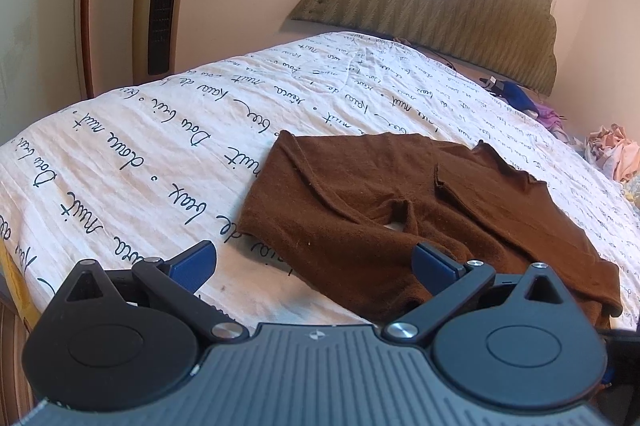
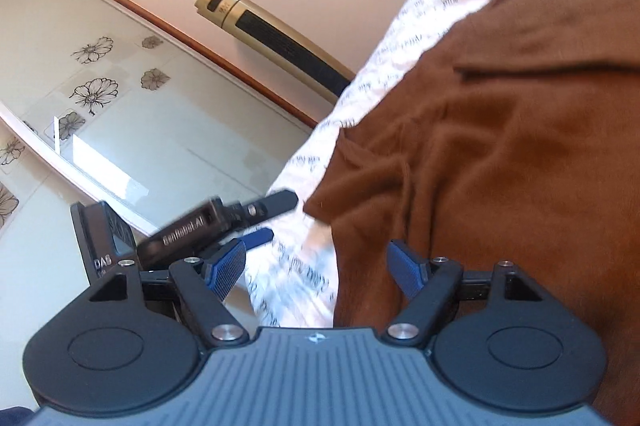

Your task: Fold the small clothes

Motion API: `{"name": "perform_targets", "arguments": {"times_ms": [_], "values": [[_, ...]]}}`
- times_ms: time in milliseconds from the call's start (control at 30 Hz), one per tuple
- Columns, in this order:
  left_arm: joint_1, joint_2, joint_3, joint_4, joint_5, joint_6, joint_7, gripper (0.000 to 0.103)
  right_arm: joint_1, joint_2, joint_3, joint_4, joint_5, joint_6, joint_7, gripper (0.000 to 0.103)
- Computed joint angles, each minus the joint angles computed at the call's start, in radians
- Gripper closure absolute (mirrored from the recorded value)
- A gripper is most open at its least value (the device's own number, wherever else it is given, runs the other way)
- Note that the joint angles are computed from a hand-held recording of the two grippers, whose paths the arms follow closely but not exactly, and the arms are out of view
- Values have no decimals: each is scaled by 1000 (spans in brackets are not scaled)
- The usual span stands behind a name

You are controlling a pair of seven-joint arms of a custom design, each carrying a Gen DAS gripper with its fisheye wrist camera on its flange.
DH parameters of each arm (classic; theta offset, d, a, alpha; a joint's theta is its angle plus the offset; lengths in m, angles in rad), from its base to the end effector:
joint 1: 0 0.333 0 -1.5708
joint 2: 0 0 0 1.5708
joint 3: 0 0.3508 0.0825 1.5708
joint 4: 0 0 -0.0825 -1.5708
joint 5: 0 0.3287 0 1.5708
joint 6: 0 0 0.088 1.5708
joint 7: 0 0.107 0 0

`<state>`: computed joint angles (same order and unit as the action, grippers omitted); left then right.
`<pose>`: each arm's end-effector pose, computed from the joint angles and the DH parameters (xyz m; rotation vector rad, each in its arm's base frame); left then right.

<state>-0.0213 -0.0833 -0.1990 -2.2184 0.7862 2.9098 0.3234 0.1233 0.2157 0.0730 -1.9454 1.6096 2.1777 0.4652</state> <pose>0.4811 -0.1554 0.5517 -2.0127 1.4521 -0.9090 0.5682 0.1482 0.4715 -1.4733 1.1625 0.4509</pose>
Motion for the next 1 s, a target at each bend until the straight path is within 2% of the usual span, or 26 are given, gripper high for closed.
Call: {"name": "perform_targets", "arguments": {"times_ms": [167,367,433,500,633,667,733,767,900,1000], "values": [[1,-3,0,-2,4,2,3,1,-2,54,9,54,-84,-17,108,25],[7,-11,1,-11,-3,5,-6,1,-12,18,10,0,2,-2,45,25],[10,-12,-3,-9,2,-1,-12,1,-18,35,5,16,-18,-31,75,25],[10,-13,-4,-8,3,-4,-11,1,-10,37,7,21,-57,-20,104,25],[12,-15,-5,-10,4,-3,-10,1,-18,17,9,-17,-62,-58,74,25],[12,-15,-5,-10,4,-3,-10,1,-18,7,8,-29,-53,-55,71,26],[12,-15,-4,-10,-4,-1,-3,1,-1,-24,3,-60,-19,23,56,25],[12,-15,-5,-11,-5,-1,-2,1,2,-25,-1,-61,-26,32,62,25],[14,-16,-5,-11,-6,-4,-1,1,-12,-1,-6,-45,-52,-55,95,25],[17,-15,-6,-14,-1,0,-5,1,-13,-10,-4,-54,-45,-77,72,25]]}}
